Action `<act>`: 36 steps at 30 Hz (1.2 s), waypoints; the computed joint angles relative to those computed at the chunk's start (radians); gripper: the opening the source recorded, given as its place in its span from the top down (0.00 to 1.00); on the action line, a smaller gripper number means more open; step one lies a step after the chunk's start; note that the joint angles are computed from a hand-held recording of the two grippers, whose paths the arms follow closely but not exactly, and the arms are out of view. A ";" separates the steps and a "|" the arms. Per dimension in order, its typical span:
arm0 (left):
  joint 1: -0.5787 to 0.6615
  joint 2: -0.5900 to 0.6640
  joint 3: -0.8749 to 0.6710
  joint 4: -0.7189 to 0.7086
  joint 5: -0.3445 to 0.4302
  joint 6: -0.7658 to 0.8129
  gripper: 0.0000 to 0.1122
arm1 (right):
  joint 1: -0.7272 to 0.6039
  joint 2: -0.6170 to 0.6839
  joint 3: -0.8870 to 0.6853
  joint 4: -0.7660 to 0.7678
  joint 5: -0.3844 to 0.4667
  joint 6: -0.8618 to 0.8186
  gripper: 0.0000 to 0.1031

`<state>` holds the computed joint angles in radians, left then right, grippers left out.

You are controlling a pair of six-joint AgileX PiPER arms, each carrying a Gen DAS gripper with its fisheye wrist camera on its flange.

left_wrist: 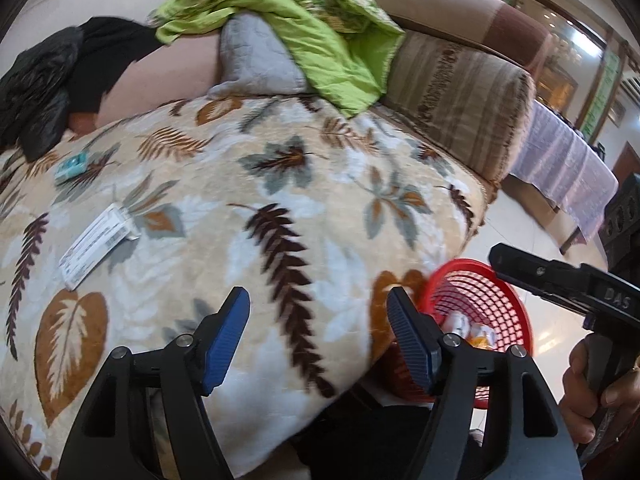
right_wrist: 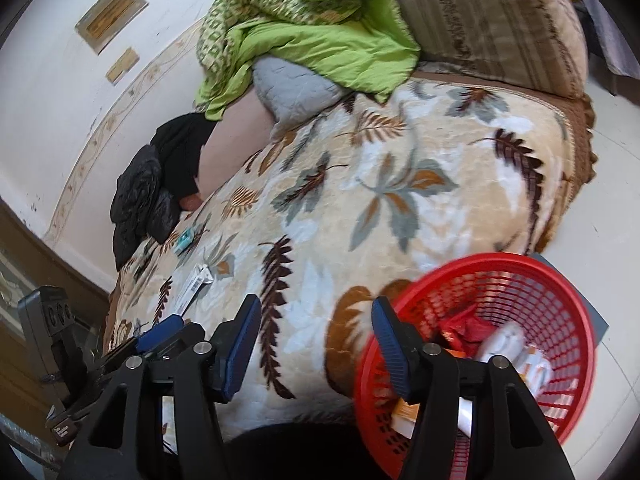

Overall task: Collect trash
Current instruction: 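Move both open tools back over the remaining trash on the bed, then grasp the white-and-blue pill box with the left tool while the right grasps the teal packet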

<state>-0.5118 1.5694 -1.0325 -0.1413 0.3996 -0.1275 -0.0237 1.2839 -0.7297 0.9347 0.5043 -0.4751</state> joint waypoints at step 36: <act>0.565 0.517 -0.461 -0.254 0.281 0.624 0.31 | 0.310 0.525 -0.346 0.423 -0.048 -0.196 0.35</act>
